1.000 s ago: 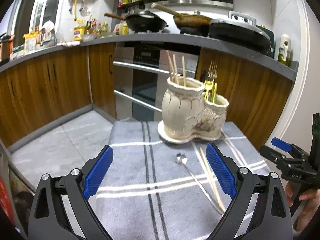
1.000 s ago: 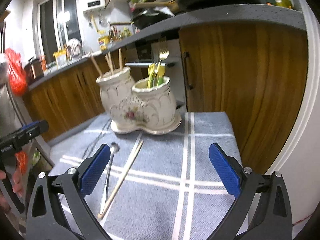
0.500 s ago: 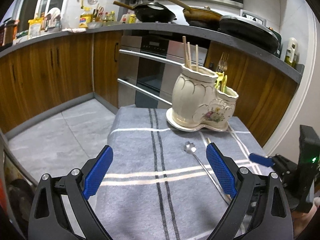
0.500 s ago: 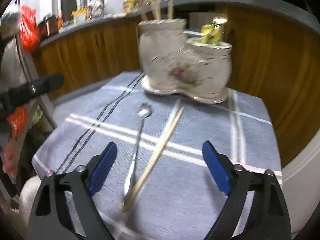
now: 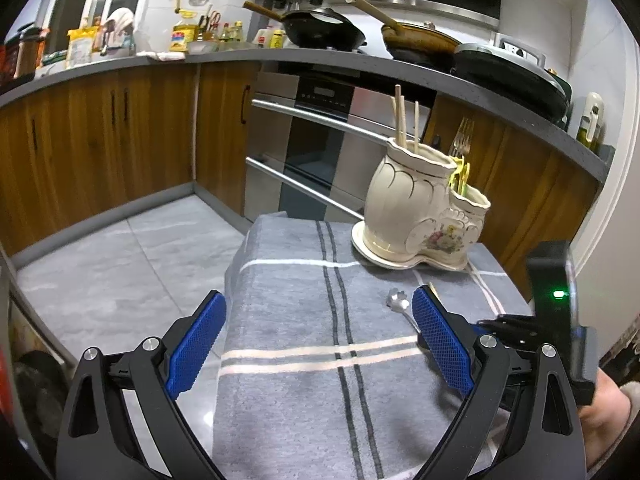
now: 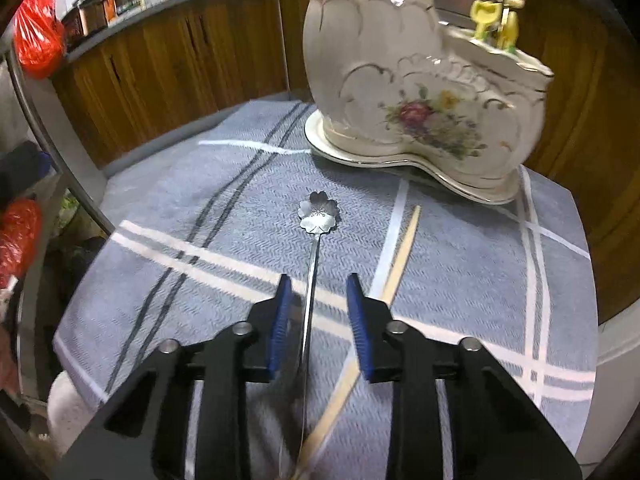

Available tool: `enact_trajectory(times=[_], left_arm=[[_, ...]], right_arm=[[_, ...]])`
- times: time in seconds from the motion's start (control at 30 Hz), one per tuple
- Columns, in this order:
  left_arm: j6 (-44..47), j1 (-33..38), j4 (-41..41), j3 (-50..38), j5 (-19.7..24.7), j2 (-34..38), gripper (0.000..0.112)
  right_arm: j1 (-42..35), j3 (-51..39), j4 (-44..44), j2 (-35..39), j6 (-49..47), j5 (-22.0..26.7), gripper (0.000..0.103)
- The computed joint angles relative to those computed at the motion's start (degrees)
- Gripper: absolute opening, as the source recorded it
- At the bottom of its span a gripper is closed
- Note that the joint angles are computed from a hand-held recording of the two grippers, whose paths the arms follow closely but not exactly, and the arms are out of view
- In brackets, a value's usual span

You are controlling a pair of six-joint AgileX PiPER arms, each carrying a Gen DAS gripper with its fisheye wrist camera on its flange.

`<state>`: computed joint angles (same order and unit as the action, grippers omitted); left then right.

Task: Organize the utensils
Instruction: 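Withdraw both grippers from the holder back toward the chopstick and spoon, then grasp the silver flower-handled spoon with the right gripper and lift it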

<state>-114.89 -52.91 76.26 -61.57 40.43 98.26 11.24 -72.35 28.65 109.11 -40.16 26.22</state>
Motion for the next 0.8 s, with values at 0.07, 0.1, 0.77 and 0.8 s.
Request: enact_trajectory(times=[0.07,0.1,0.77,0.8], left_arm=[[-0.26,0.11,0.25,0.4,0.2,-0.43,0.094],[-0.35,0.19,0.31,0.53,0.23,-0.62,0.094],[4.63,-0.59,-3.11,-3.45,1.31,0.84,0.094],[5.23,-0.74,-3.5,-4.02,1.25,1.24,0.094]], right_arm=[[1.13,-1.09,-3.38,0.7,3.02,0.12,0.024],[1.64,-1.4,-5.09,0.81,4.46,-0.13,0.023],[-8.72,2.43,22.22,-6.04,-18.57,8.81,0.003],[-9.92,1.36,22.9,-5.85,-18.86,10.41,0.003]])
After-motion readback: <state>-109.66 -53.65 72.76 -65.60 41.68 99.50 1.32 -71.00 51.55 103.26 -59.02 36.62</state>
